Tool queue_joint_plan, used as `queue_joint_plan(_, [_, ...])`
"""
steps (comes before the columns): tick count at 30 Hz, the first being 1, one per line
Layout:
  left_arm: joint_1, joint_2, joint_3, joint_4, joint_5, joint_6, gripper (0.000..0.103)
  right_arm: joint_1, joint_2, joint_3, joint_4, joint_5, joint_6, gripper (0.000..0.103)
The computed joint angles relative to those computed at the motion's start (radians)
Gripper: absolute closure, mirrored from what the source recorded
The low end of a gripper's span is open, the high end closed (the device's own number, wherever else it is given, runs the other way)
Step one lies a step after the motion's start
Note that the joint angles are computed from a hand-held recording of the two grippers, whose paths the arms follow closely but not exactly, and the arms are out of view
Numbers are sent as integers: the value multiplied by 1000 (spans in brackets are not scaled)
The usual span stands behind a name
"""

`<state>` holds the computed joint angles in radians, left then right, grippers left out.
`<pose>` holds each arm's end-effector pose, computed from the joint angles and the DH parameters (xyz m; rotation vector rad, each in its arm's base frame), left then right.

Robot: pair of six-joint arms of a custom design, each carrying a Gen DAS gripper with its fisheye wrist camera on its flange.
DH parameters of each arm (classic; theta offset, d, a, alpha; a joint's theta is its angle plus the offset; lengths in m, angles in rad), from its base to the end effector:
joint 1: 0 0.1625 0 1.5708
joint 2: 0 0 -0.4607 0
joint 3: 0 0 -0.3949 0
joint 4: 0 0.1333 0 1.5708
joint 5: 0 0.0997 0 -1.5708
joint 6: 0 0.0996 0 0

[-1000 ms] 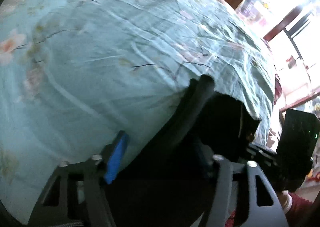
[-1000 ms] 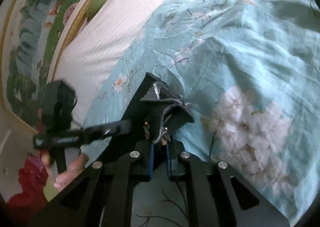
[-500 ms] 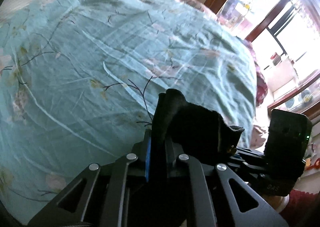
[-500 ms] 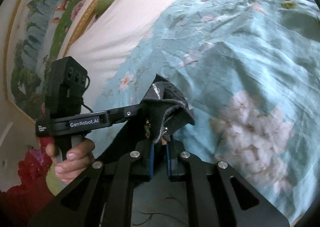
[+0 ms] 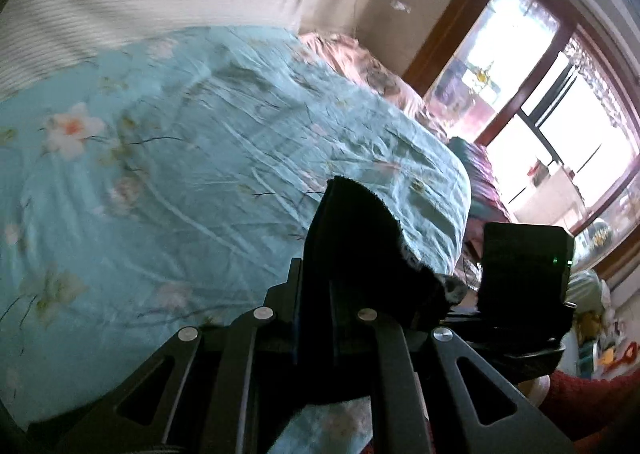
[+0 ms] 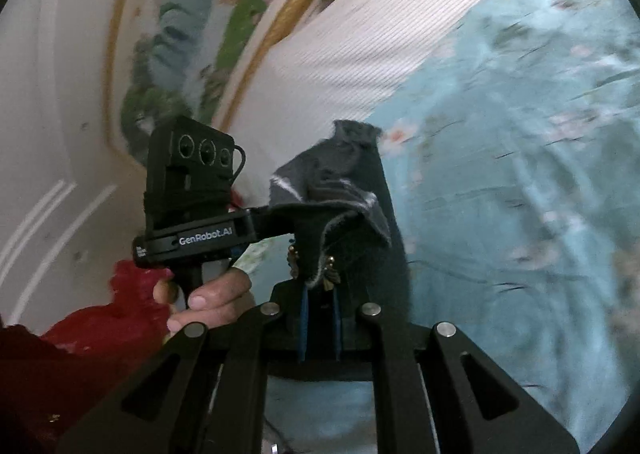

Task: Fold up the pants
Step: 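Lift the pants with both tools and fold them over again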

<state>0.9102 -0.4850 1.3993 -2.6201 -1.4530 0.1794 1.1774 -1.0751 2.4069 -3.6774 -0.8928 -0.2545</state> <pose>-0.3523 -0.6896 -0.0201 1.2325 2.7898 -0.2431 0.0129 -0.4797 0.1984 -0.1831 2.4882 -1.2324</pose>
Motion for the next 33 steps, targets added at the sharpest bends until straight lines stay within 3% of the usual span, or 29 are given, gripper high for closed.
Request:
queue_joint_plan(11, [49,-145,226,-188,83,-65,94,114,100,-102,161,-43,-23,92])
queue_joint_plan(23, [135,-185,337,-272,151,-171,99,206,200,-181,250,-243,-42,92])
queue_joint_plan(29, [174,-191,367,-301,158,-239,98,242,230,-217,293,-341,-38,88])
queue_joint_plan(33, [189,-207,393,-330,182,-274,98,261,242,-232,313,-384,-45,81])
